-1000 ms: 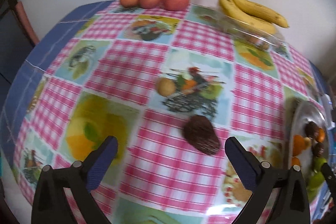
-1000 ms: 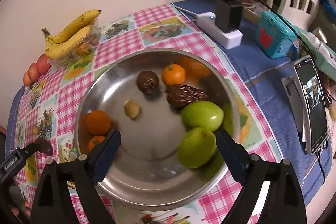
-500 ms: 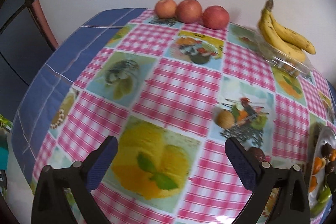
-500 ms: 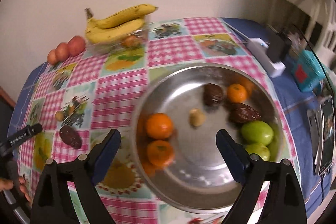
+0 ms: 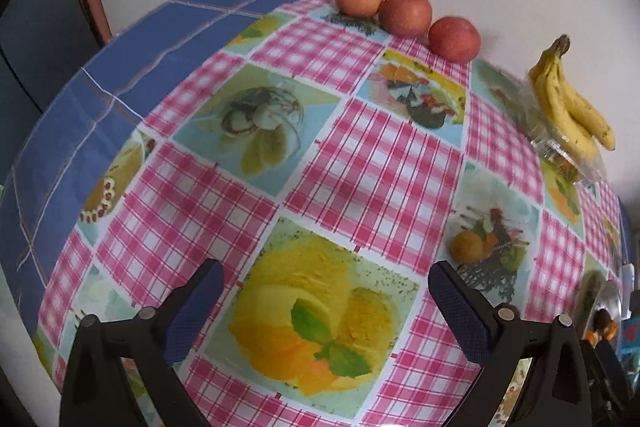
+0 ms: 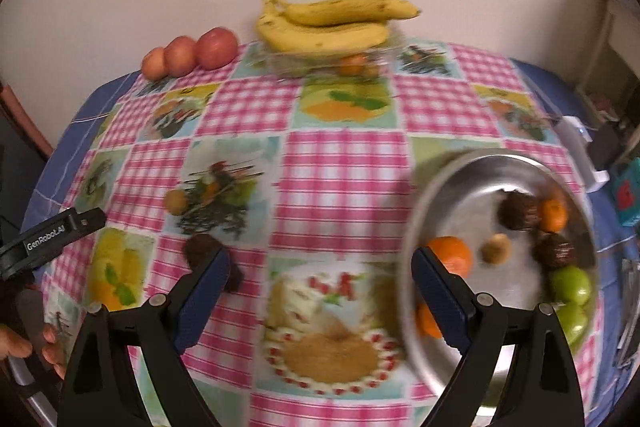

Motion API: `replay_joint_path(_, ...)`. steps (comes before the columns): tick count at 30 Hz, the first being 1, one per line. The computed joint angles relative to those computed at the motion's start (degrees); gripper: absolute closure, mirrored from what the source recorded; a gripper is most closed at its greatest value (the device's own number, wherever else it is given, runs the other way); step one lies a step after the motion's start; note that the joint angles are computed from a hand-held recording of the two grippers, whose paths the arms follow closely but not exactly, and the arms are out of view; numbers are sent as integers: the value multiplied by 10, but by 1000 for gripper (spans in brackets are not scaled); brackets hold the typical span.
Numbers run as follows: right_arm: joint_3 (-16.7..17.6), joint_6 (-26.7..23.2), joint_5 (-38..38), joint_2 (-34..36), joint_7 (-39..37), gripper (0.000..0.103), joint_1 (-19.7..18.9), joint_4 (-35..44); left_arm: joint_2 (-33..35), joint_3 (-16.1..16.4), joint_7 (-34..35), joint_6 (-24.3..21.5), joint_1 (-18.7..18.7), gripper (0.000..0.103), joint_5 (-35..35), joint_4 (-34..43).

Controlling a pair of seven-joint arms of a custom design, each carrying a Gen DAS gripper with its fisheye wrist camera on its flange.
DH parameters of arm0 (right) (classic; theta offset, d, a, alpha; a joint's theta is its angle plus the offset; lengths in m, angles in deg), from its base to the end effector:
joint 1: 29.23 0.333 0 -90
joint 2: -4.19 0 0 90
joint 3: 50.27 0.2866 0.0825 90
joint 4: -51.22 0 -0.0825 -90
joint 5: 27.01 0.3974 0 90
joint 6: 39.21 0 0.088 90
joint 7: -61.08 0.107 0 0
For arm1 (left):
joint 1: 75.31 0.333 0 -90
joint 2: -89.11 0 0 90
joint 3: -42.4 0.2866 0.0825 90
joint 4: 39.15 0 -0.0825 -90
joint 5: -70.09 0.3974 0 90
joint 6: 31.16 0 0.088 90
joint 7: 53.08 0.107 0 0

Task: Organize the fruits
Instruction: 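Grasp a dark brown date on the tablecloth with the right tool, then grasp another small round brown fruit with the left tool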

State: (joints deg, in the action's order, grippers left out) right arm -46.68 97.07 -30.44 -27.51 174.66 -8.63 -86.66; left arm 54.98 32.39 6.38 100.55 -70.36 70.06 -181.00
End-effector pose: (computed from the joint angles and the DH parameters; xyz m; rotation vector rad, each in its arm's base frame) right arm 0.4136 0.1879 0.5398 -1.9208 1.8412 -0.3666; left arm 0.4345 -0.0427 0.5082 -2.3988 1.4982 -0.4564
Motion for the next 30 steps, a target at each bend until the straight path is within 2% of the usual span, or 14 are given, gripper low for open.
replay_joint_path(5,3,8,21,42,-6,11,17,26,26,5,9,-13,-5,0,-5,9)
replay_joint_path(13,-6,18,104,105,-49,13,50,52,34,12,-5,1,2,0,-14,7)
replay_joint_path(15,-3,17,112,113,-60,28,52,57,34,16,-4,3,1,1,-22,4)
replay_joint_path(19,3,12,122,126,-75,40,55,64,34,18,2,8,0,1,-30,3)
replay_joint_path(21,7,10,120,128,-76,52,52,65,35,20,5,13,-2,1,-37,3)
replay_joint_path(26,-1,22,142,117,-83,64,51,54,41,30,17,38,-16,2,-76,-2)
replay_joint_path(30,-5,34,144,106,-78,66,43,48,53,42,48,61,-35,15,-125,0)
